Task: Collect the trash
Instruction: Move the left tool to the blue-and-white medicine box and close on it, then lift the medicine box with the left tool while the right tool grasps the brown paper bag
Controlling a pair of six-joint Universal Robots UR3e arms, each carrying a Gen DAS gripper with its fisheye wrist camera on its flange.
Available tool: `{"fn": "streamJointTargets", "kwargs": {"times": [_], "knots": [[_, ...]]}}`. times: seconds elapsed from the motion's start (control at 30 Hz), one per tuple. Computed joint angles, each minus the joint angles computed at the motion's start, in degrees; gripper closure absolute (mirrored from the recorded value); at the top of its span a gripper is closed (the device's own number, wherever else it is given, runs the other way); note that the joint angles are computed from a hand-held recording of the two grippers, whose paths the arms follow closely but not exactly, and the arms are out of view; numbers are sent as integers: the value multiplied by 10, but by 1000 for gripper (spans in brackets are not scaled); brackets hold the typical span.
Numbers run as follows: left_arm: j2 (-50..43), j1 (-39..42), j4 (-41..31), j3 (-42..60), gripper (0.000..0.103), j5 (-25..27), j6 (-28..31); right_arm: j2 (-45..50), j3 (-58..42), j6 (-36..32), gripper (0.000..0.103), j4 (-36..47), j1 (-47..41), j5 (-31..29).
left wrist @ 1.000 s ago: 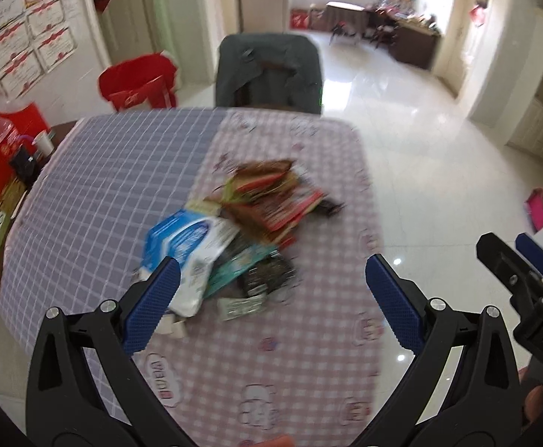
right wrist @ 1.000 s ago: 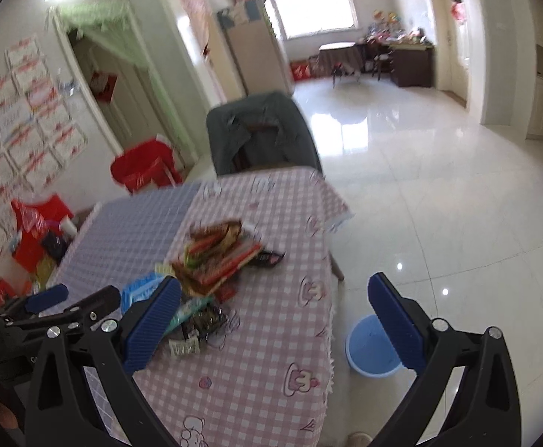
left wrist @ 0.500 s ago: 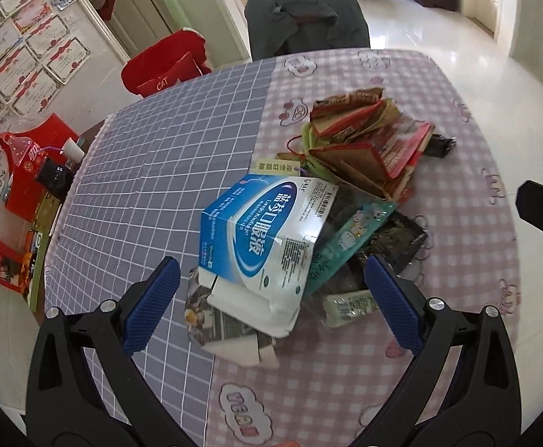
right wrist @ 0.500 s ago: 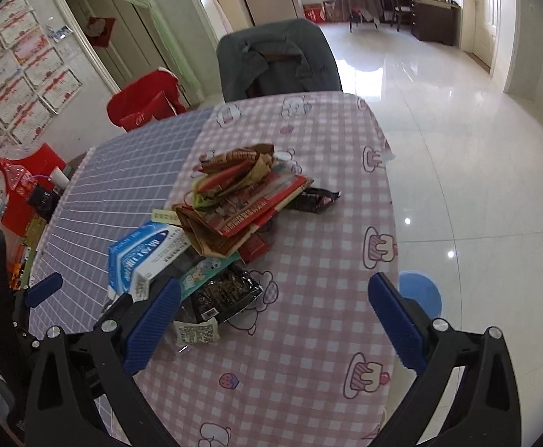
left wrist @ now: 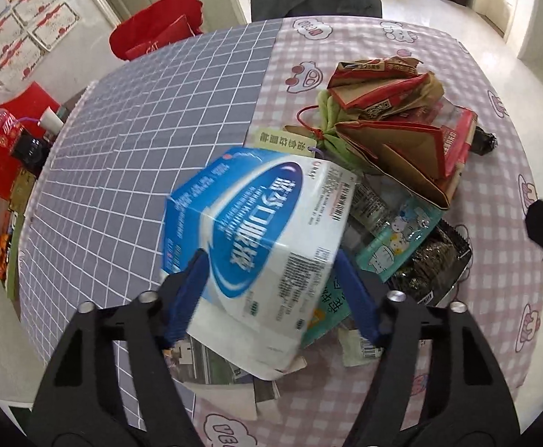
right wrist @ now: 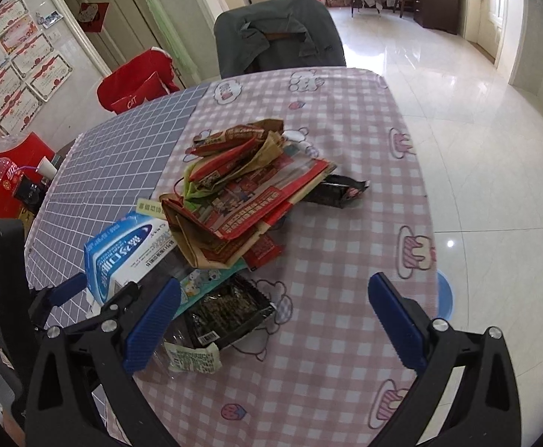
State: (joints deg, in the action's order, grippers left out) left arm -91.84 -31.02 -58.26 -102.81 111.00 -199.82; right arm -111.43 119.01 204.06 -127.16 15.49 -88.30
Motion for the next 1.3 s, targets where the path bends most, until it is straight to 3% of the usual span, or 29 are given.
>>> {"fn": "streamJointTargets", "kwargs": {"times": [0.13, 0.3, 0.47, 0.7, 0.83, 1.07, 1.1, 1.13, 1.17, 1.2, 1.3], "knots": [[-1, 14, 5, -1, 47, -18, 7, 35, -6, 4, 4, -24, 13, 0], [5, 21, 17, -7, 69, -37, 13, 73, -16, 4, 4, -44, 20, 3], [25, 29, 19, -9, 80, -31, 6, 93, -29, 6, 4, -51, 37, -5], [87, 106, 6, -42, 82, -46, -2, 122, -47, 7, 4, -66, 54, -10], [102, 159, 3, -65, 82, -88, 4, 141, -58, 3, 4, -77, 67, -14], [90, 165, 22, -76, 82, -88, 7, 171, -75, -7, 4, -96, 82, -29], [94, 168, 22, -78, 82, -92, 11, 175, -76, -7, 4, -100, 82, -30], [102, 172, 22, -84, 73, -101, 13, 176, -75, -7, 4, -103, 81, -31], [119, 186, 19, -95, 43, -125, 17, 178, -75, -7, 4, -105, 80, -31], [133, 196, 20, -106, 34, -137, 19, 180, -75, -8, 4, -108, 79, -30], [165, 215, 16, -130, 33, -150, 22, 192, -78, -10, 4, -117, 80, -31]]}}
